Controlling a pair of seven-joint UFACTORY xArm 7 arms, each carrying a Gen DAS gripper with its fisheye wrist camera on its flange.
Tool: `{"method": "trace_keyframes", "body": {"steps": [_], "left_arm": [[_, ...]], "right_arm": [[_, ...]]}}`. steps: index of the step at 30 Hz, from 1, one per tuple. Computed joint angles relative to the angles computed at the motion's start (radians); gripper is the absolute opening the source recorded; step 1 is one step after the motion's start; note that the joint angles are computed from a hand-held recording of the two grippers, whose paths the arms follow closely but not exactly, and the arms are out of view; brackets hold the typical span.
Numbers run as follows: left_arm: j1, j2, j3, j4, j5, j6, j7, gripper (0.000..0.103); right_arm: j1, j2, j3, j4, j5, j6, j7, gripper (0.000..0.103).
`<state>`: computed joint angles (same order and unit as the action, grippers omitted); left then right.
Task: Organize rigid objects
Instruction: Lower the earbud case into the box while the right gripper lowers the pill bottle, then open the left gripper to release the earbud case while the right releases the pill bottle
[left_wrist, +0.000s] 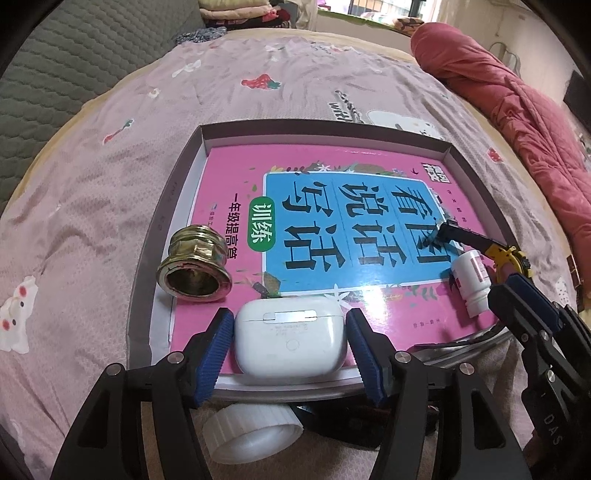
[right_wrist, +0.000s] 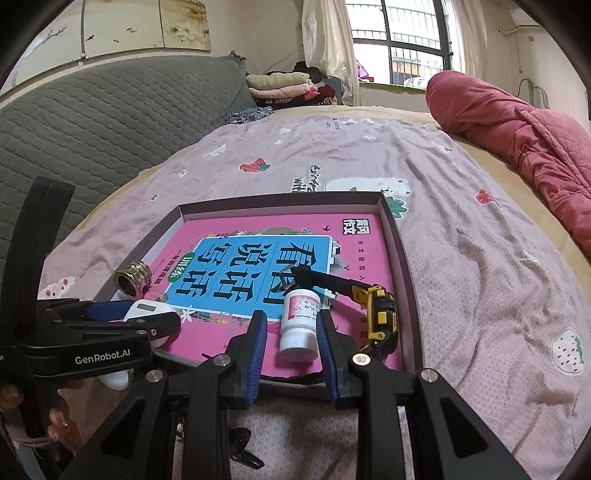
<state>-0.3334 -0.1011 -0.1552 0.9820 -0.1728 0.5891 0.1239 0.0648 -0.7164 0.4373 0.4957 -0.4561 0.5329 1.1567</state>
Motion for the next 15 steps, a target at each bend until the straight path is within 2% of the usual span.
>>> {"method": "trace_keyframes", "body": {"steps": [15], "left_arm": [[0.005, -0.021, 0.006, -0.002, -0.005, 0.011, 0.004, 0.066]], "right_arm": [[0.007, -0.031, -0.006, -0.011, 0.011, 0.019, 0.009, 0.031]]}}
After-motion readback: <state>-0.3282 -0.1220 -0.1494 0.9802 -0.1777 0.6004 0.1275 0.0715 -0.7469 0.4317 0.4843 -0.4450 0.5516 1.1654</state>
